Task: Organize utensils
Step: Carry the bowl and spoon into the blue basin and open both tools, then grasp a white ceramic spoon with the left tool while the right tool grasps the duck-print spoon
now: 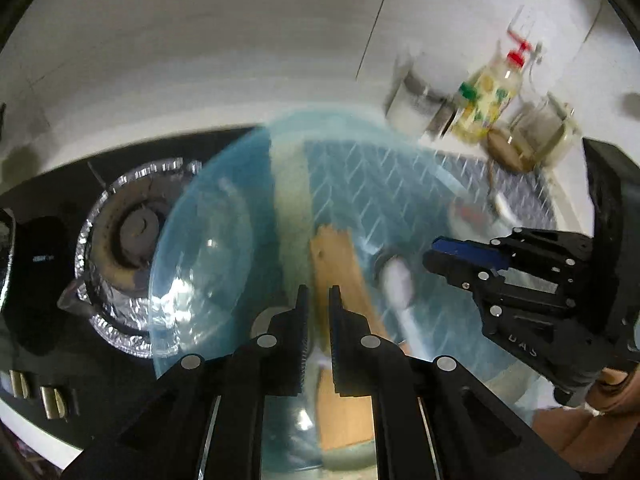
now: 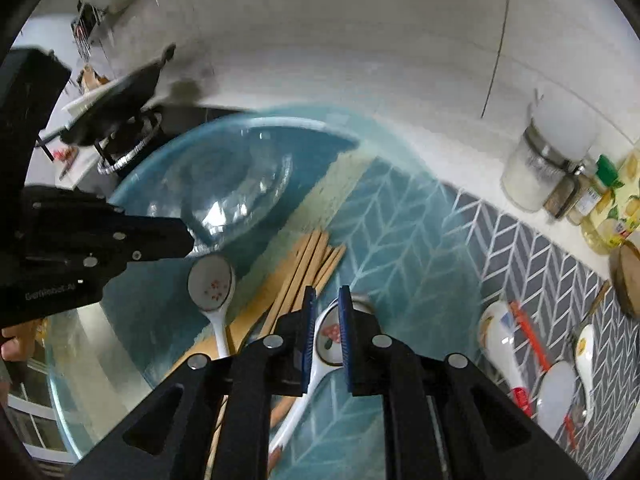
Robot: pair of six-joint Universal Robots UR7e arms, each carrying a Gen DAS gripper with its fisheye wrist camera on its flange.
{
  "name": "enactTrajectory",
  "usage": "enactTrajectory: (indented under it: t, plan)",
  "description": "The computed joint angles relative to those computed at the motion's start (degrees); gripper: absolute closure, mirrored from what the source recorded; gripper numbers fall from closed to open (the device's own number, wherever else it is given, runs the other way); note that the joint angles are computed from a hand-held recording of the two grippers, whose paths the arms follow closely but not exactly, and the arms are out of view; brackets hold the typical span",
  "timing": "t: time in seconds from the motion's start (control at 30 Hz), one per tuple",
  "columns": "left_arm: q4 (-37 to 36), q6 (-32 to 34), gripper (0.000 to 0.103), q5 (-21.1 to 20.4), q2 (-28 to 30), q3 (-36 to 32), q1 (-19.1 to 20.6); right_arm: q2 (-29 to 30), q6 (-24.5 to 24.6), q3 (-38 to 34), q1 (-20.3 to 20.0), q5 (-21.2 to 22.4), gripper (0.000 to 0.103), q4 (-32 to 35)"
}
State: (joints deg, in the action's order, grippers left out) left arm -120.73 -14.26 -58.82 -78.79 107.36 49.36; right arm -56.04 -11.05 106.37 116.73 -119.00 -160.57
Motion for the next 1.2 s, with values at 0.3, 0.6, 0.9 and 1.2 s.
enactTrajectory:
  t: [0.3, 0.6, 0.9, 1.2]
  plan:
    - [-12.3, 2.1, 0.032, 0.8, 0.0, 1.9, -14.6, -18.8, -15.6, 8.5, -7.9, 12.1, 0.033, -20.6]
    - [-22.7, -13.2, 0.025, -5.6, 19.2, 3.7, -16.7, -29.3, -15.8, 16.3, -26.2, 13.2, 0.033, -10.6]
    - [-18.3, -38.4, 0.026, 12.2, 31.9, 0.2, -14.6, -30.3, -21.1, 15.5, -33.1, 19.3, 0.033, -2.8]
    - [-11.5, -51.3, 0.031, 18.5, 34.1, -2.4, -11.3, -26.8, -25.9, 12.3, -34.6, 24.3, 0.033, 0.1]
